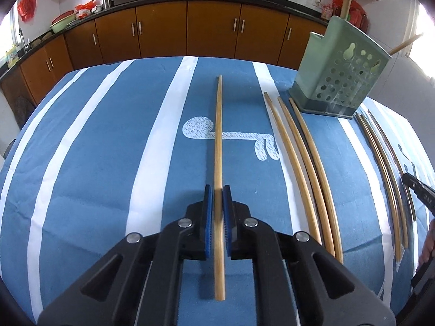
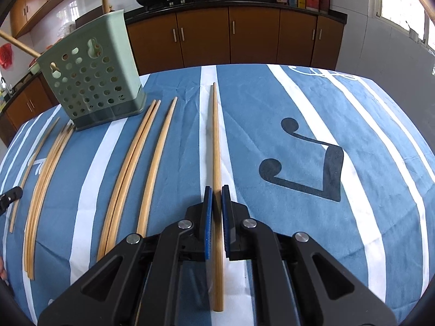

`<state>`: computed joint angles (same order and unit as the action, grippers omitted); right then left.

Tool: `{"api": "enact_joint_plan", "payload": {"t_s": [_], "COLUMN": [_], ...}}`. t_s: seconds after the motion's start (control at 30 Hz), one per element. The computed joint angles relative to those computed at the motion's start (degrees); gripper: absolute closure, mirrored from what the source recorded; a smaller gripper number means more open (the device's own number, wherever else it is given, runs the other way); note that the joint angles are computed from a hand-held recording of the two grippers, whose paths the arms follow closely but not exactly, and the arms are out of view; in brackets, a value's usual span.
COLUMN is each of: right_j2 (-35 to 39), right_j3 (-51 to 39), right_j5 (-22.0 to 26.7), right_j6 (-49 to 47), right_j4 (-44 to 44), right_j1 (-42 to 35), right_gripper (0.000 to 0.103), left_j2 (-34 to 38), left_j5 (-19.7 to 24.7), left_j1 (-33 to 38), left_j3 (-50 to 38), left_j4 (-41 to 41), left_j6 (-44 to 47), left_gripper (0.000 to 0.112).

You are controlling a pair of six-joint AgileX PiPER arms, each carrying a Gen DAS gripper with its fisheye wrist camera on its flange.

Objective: Organize utensils
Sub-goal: 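Close the right tool on another chopstick while the left tool grasps one too, then lift both held chopsticks and carry them above the green holder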

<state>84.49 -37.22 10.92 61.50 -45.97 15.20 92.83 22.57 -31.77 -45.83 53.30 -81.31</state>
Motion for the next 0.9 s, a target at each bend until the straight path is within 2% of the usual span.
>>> {"api": "enact_joint_plan", "payload": {"t_s": [0.1,0.23,0.43,0.67,0.8,0.9], "right_j2": [-0.05,-1.11,-3.41,-4.21,-5.37,-8.26], "right_j3": [0.1,1.02,2.85,4.07,4.34,5.23], "right_j5": [-0.16,0.48,0.37,-0.22,-0.76,-0.86], "right_j6": [-0.33,-0.07,-7.32,-3.4,-11.52,-11.27], "right_j4": [0.38,-0.15,7.37,3.33,11.82,11.48], "right_j1": [-0.09,0.58,0.28,0.73,-0.6,-0.98], "right_gripper": [0.095,0.095,0.095,0.095,0.096,0.096], "left_j2": [-0.19,-1.0,-2.29,-2.24,-2.94,-4.16], "left_j5": [-0.22,-0.57,-0.71,1.58,1.61,2.04], "left_j1": [-0.62,-0.47,-0.63,-2.94,-2.5,-2.7], "left_j3": [0.97,1.73,3.31,3.99,3.7,4.07], "left_j4": [3.95,3.05,3.06,7.08,2.45,0.93], "left_j6": [-4.17,-2.9,-2.35,-6.83,-1.79,-0.06], "left_gripper": [0.101,0.101,0.101,0.102,0.104,0.104]}}
